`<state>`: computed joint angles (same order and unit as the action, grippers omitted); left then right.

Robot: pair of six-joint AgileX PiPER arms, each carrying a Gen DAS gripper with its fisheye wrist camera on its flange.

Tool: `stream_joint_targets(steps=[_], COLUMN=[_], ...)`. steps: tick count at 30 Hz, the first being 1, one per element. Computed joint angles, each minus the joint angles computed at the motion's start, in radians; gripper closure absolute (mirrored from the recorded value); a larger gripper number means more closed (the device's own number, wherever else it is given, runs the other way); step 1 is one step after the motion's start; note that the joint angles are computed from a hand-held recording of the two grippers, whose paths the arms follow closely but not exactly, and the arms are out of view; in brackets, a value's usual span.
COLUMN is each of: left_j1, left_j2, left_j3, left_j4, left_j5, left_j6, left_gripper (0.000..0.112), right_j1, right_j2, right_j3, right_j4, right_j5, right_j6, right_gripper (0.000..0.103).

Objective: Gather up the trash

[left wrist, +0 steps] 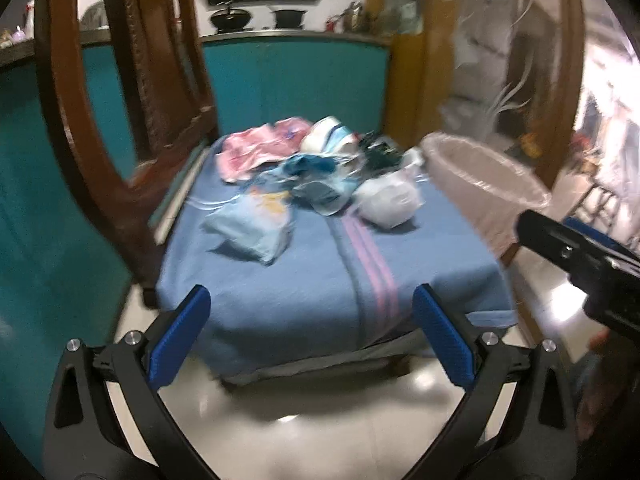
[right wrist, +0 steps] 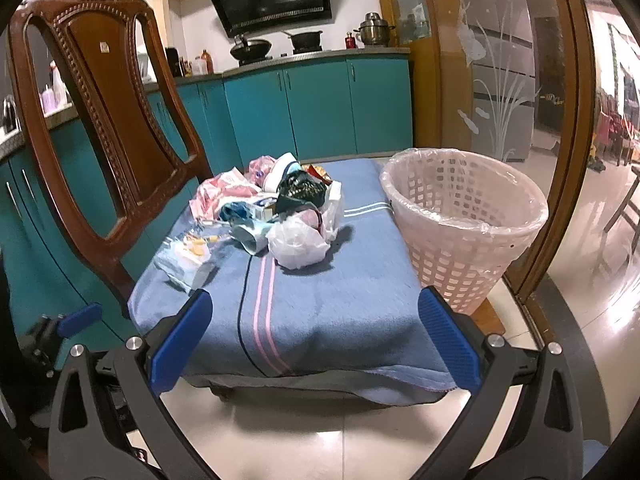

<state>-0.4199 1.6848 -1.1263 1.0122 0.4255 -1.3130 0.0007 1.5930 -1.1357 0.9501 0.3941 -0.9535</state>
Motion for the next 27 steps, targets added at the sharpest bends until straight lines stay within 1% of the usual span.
stream_joint_targets(steps=[3, 4, 5, 6, 7, 9, 10, 12, 14, 15, 16, 17, 18, 20, 21, 22, 24, 25, 27], left_j1=[0.020, 0.029, 0.036, 0.037, 0.034, 0.013, 0.012, 0.050, 0.094, 0.106, 0.109, 0.125, 0.140, 0.178, 0.182, 0.183, 0.188, 0.194, 0.205], left_j2=[0.026, 0.038, 0.053, 0.069, 0.087, 0.124, 0.129, 0.107, 0.065, 0.061, 0.061, 0.066, 0.074, 0.114, 0.133, 0.161, 0.250, 0.317, 0.430], left_j3=[-0.028, -0.050, -0.079, -0.109, -0.139, -0.202, -0.216, -0.212, -0.178, -0.185, -0.194, -0.213, -0.240, -0.339, -0.381, -0.438, -0.585, -0.682, -0.839], left_j4=[-0.150, -0.235, -0.321, -0.375, -0.395, -0.357, -0.362, -0.455, -0.527, -0.524, -0.515, -0.537, -0.572, -0.664, -0.678, -0.680, -0.681, -0.705, -0.735], left_j5=[0.004, 0.019, 0.052, 0.096, 0.147, 0.278, 0.311, 0.288, 0.226, 0.229, 0.235, 0.230, 0.237, 0.267, 0.284, 0.309, 0.372, 0.415, 0.487], left_j6=[0.134, 0.205, 0.283, 0.334, 0.356, 0.337, 0.346, 0.432, 0.493, 0.501, 0.500, 0.535, 0.576, 0.693, 0.725, 0.757, 0.828, 0.888, 0.971], left_gripper=[0.012, 0.012, 0.012, 0.012, 0.012, 0.012, 0.012, 0.012, 0.012, 0.012, 0.012, 0.012, 0.012, 0.012, 0.012, 0.012, 0.012, 0.012, 0.012], right_j1=[0.002, 0.000, 0.001, 0.004, 0.004, -0.004, -0.007, -0.011, -0.012, -0.012, -0.015, -0.019, -0.020, -0.020, -0.018, -0.012, 0.000, 0.001, -0.011], right_j2=[-0.001, -0.001, -0.001, 0.001, 0.002, 0.006, 0.011, 0.015, 0.032, 0.048, 0.079, 0.104, 0.147, 0.213, 0.242, 0.299, 0.379, 0.435, 0.508], right_j3=[0.005, 0.006, 0.005, -0.001, -0.008, -0.035, -0.051, -0.088, -0.163, -0.205, -0.282, -0.337, -0.431, -0.564, -0.614, -0.704, -0.809, -0.875, -0.922], right_j4=[0.030, 0.032, 0.026, 0.015, -0.012, -0.050, -0.072, -0.119, -0.175, -0.200, -0.233, -0.250, -0.286, -0.321, -0.337, -0.366, -0.417, -0.432, -0.392], right_j5=[-0.007, -0.007, -0.007, -0.001, 0.014, 0.065, 0.083, 0.119, 0.158, 0.179, 0.219, 0.246, 0.286, 0.326, 0.338, 0.358, 0.384, 0.408, 0.419], right_j6=[-0.042, -0.054, -0.059, -0.065, -0.060, -0.056, -0.042, -0.005, 0.046, 0.076, 0.124, 0.154, 0.211, 0.279, 0.303, 0.337, 0.377, 0.395, 0.384], right_gripper=[0.003, 0.003, 0.003, 0.003, 0.003, 0.003, 0.003, 0.003, 0.003, 0.003, 0.003, 0.003, 0.003, 0.003, 0.003, 0.003, 0.003, 0.003, 0.003])
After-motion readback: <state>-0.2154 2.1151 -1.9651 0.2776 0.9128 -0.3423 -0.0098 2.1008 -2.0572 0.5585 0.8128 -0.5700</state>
